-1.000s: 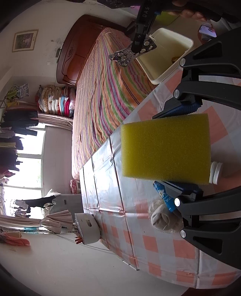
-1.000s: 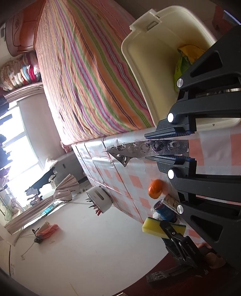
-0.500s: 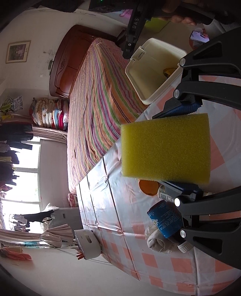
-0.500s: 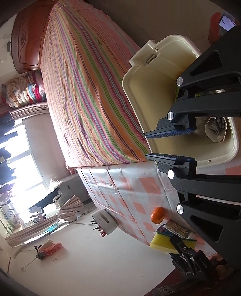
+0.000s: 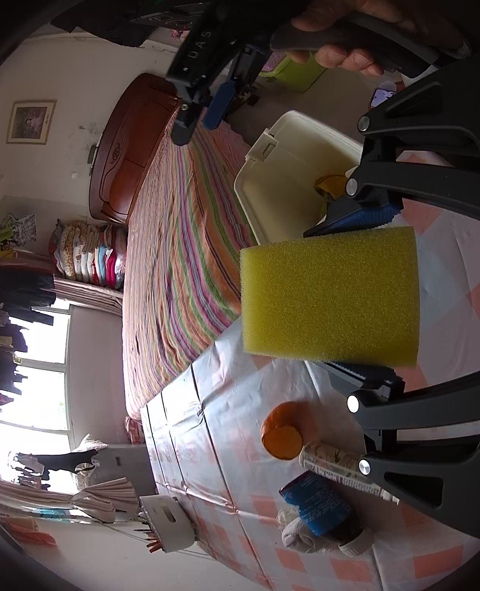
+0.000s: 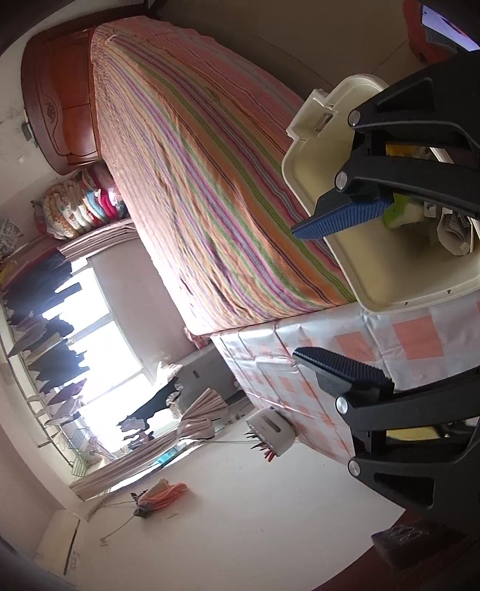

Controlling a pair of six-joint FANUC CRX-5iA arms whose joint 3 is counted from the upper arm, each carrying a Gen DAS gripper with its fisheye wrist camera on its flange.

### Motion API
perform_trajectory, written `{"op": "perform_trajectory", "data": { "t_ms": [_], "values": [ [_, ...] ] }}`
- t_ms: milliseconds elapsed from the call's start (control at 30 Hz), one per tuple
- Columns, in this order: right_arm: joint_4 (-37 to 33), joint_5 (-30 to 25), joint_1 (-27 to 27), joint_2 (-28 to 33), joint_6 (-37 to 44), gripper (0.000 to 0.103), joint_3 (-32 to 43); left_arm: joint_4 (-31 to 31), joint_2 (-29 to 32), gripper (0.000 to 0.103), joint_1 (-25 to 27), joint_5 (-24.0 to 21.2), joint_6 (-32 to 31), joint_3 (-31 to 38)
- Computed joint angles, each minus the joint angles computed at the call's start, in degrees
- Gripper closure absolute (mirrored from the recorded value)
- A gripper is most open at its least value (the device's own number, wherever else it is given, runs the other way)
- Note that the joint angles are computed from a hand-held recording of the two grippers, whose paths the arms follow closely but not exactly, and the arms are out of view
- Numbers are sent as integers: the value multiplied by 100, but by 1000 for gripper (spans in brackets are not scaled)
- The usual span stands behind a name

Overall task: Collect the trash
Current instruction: 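Carry the blister pack and sponge to the cream bin and release both inside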

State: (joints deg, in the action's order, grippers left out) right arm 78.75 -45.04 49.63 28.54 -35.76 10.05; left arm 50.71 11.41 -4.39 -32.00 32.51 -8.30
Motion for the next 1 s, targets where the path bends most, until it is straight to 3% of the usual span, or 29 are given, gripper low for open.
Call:
{"op": "perform_trajectory", "data": {
  "t_ms": [167,367,533,700,900,1000],
  "values": [
    [61,-239,-21,-124,-407,15,-177,-195,184,47,-166,-205,365,198],
    [-92,31,-195,-396,-1100,15,-621,-448,430,47,-395,-376,800,530],
    [281,23,-276,-689,-1816,14,-1072,-450,543,46,-579,-341,701,656],
    [512,-13,-303,-775,-2135,13,-1181,-716,899,46,-687,-840,1047,1198],
    [772,87,-371,-828,-2520,13,-1309,-1153,1244,45,-864,-1074,1470,1711],
    [863,89,-375,-830,-2598,13,-1335,-1478,1425,33,-961,-1270,1732,2031]
  ]
}}
